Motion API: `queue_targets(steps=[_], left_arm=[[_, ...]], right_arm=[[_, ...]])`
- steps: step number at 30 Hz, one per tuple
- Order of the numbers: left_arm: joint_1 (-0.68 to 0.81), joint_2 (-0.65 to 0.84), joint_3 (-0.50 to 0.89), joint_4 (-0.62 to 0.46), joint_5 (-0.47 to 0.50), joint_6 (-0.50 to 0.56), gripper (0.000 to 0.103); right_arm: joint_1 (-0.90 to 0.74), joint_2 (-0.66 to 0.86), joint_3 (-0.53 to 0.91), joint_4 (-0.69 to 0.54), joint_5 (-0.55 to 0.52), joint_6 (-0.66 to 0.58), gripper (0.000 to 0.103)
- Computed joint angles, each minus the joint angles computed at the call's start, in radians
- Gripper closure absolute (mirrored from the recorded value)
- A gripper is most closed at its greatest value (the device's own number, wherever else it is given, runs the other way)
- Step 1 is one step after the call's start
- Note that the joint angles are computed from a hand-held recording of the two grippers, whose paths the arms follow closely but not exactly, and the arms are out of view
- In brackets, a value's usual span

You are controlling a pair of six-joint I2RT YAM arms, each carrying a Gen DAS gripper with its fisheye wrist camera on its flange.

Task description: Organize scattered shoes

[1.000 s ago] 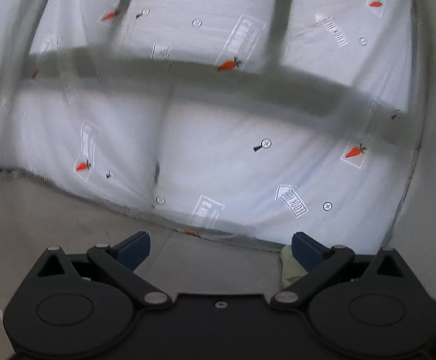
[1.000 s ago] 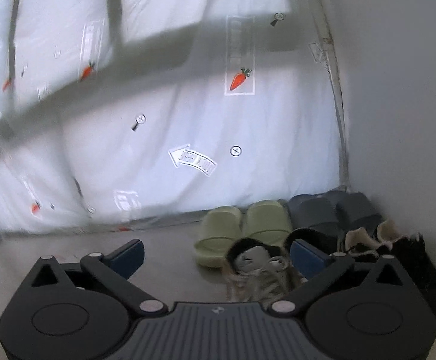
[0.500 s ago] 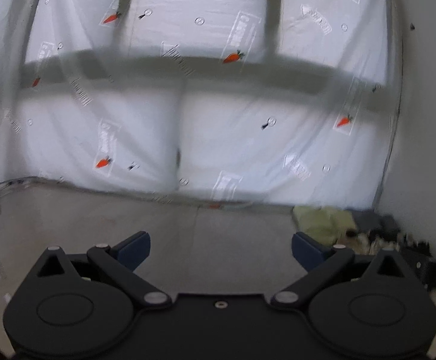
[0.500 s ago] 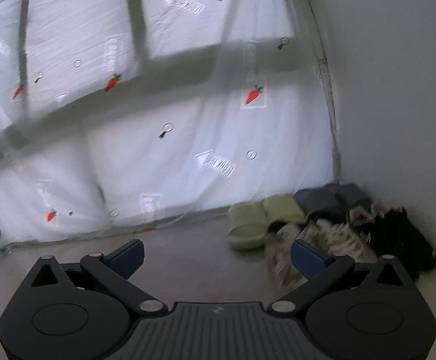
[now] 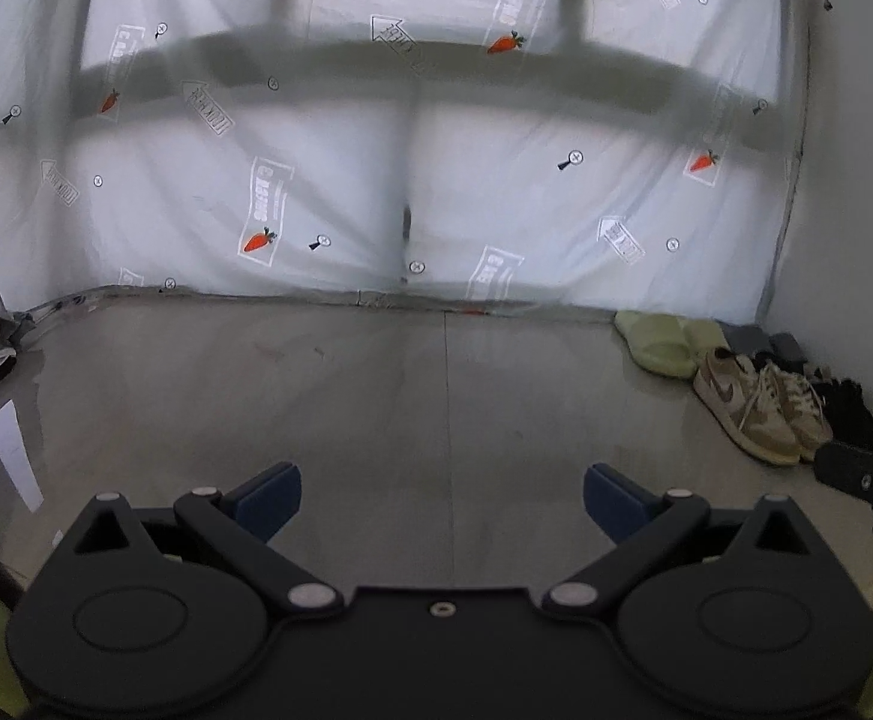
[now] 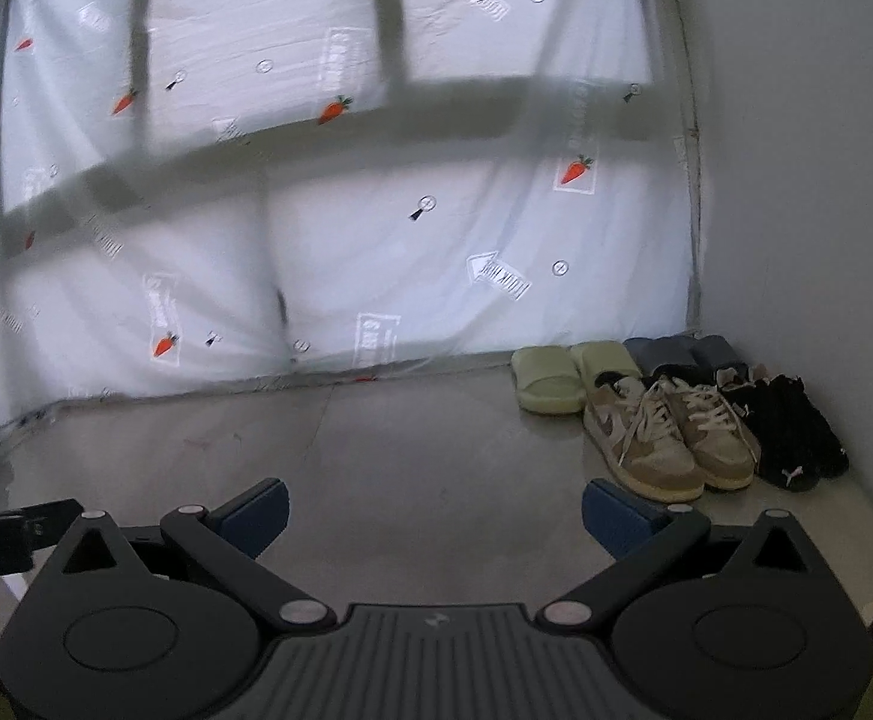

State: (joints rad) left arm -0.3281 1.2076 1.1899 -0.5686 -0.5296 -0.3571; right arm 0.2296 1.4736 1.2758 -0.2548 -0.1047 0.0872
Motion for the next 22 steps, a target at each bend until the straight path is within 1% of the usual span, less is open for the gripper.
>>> queue_targets(steps=[5, 9, 15, 22], left_arm=[[0.0, -0.042, -0.033, -0.03, 0.013, 0.002, 0.001], [0.0, -0.062, -0.049, -0.031, 0.019, 0.008, 0.001], [0.001, -0.075, -0.067, -0.027, 0.023, 0.021, 0.001], [-0.001, -0.082, -0.074, -0.017, 0.021, 0.012, 0.001]], right_arm=[[0.034, -0.079, -0.083, -0.02, 0.024, -0.01, 0.0], [0.068, -0.126, -0.13, -0.032, 0.055, -0.005, 0.0], [0.092, -0.146, -0.145, -0.027, 0.077, -0.009, 0.0], [0.115, -0.163, -0.157, -0.031, 0.099, -0.008, 0.0]])
